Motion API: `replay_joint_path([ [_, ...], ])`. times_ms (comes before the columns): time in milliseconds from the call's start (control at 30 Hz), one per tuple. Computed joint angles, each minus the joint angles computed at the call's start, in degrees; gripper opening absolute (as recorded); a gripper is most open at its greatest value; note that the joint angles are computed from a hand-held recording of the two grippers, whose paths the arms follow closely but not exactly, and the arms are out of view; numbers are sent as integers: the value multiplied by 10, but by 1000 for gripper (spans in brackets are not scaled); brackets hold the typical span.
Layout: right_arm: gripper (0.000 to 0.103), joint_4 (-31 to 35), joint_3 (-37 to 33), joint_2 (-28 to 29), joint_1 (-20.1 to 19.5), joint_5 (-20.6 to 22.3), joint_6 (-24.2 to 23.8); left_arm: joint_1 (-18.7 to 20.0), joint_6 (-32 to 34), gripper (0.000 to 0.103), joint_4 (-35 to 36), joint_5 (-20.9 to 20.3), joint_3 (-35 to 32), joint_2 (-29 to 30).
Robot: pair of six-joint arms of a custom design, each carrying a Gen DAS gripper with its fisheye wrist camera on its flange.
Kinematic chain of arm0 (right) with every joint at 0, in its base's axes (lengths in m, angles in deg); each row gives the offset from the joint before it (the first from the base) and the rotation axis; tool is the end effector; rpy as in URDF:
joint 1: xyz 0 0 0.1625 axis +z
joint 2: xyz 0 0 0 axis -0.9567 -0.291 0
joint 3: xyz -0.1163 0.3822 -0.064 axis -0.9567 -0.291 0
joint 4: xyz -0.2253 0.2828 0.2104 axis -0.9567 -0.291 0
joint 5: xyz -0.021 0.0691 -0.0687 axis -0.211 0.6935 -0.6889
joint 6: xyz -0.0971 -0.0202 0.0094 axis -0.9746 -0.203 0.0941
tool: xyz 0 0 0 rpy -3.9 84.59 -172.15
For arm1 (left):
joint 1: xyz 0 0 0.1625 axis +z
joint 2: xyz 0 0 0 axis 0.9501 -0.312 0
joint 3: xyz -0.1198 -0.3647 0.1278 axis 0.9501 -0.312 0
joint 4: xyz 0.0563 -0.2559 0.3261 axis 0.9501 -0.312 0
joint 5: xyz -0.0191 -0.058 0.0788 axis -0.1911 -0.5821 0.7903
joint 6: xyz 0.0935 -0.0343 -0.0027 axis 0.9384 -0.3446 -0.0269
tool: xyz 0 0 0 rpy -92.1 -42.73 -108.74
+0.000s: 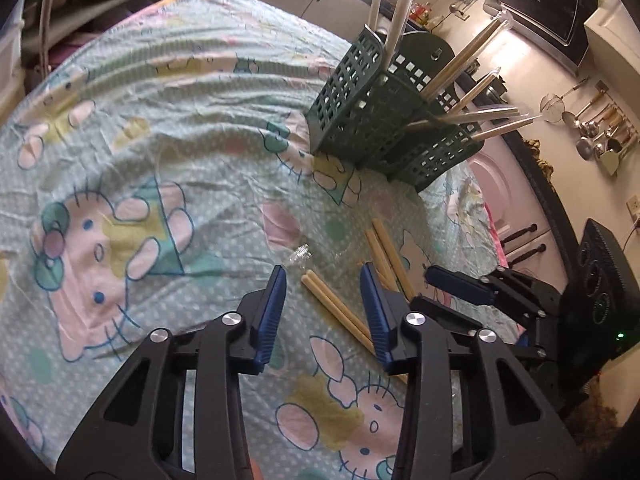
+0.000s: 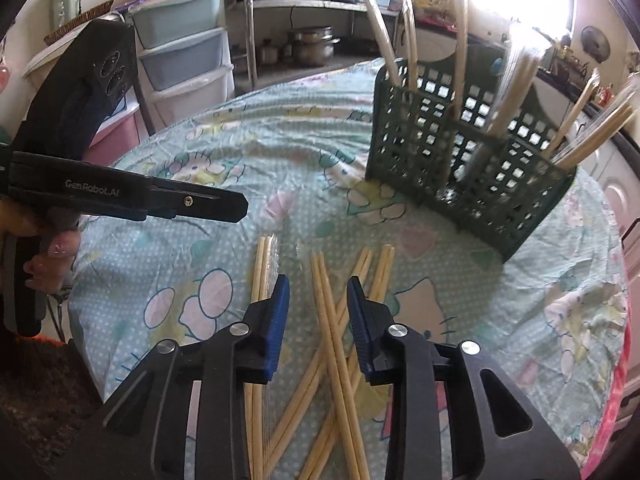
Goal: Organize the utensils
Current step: 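Close the left tool on a chopstick while the right tool grasps another chopstick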
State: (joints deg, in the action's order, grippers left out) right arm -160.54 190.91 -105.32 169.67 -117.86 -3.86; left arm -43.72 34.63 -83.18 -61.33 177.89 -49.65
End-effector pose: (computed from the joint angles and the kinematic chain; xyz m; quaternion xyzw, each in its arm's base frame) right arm 0.1353 -0.3121 0.2180 0.3920 -0.8639 0.1889 0.2537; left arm -0.2497 -0.3342 0.0825 0.1215 0.9646 -0.2183 0.0840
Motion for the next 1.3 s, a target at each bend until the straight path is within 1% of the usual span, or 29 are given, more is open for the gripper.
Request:
replay_joint_path([
  [100,24,-2,-6,19,-1,-4,-2,8,4,29,-9,-13,-1,8],
  [167,19,-4,-10,30,-2,-7,-4,14,2,29,-10,-21,-4,15],
  [300,19,4,-22,45,-6,-8,0,25,-3,29,-9,-31,-8,25],
  [533,19,11,-42,80,-14,-14,9,36,-2,29,-11,-36,-16,38],
  [833,18,32,-59,103,-18,-12,18,55,1,29,-23,-44,-29,55],
  [933,14,33,-61,105,-18,-9,23,58,1,29,-26,-44,-32,59],
  [1100,10,32,-64,108,-16,-11,29,58,4,29,-26,-38,-36,64],
  [1167,10,32,-63,107,-16,-11,31,56,4,26,-20,-32,-37,64],
  [1300,10,32,-61,98,-13,-7,37,57,4,14,-13,-27,-36,62],
])
